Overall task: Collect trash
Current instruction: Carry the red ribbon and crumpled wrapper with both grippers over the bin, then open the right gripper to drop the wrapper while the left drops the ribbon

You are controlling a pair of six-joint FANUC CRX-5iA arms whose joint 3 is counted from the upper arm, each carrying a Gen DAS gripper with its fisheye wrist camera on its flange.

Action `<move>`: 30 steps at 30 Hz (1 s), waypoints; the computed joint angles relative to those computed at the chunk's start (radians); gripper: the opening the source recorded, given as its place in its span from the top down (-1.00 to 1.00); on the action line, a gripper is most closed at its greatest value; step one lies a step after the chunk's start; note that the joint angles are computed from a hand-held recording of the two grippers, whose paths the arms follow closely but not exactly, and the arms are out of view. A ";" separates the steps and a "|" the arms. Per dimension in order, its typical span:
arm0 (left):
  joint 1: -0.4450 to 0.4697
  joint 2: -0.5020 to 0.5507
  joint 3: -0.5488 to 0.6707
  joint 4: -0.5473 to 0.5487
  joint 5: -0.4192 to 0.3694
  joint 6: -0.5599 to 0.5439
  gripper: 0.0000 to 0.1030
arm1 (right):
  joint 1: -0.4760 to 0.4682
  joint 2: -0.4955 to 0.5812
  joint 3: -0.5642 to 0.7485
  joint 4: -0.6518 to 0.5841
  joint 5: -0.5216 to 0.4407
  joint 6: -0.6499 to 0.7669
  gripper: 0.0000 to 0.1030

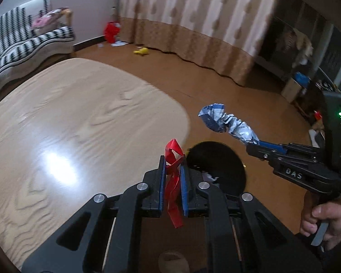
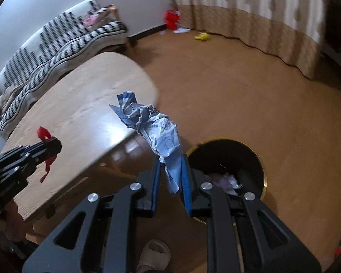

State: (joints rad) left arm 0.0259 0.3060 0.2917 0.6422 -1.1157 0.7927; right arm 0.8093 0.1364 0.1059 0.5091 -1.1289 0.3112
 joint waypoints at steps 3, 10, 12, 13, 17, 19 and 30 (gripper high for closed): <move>-0.027 0.012 0.007 -0.004 -0.009 -0.003 0.79 | -0.015 -0.025 -0.032 -0.016 -0.017 -0.023 0.65; -0.082 0.056 0.044 -0.026 -0.019 0.012 0.79 | -0.077 -0.042 -0.061 -0.109 -0.022 -0.015 0.65; -0.090 0.066 0.052 -0.033 -0.023 0.015 0.79 | -0.084 -0.037 -0.057 -0.116 -0.028 -0.013 0.65; -0.094 0.074 0.060 -0.037 -0.026 0.017 0.79 | -0.087 -0.035 -0.053 -0.122 -0.029 -0.014 0.65; -0.111 0.096 0.086 -0.047 -0.032 0.027 0.79 | -0.099 -0.039 -0.061 -0.135 -0.030 -0.021 0.65; -0.116 0.102 0.092 -0.049 -0.035 0.027 0.79 | -0.105 -0.044 -0.069 -0.136 -0.027 -0.027 0.65; -0.148 0.150 0.140 -0.071 -0.058 0.032 0.79 | -0.113 -0.069 -0.104 -0.089 -0.018 -0.102 -0.64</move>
State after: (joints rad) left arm -0.1221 0.4559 0.4317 0.5711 -1.1738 0.8250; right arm 0.6960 0.0672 0.0014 0.4205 -1.1470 0.2093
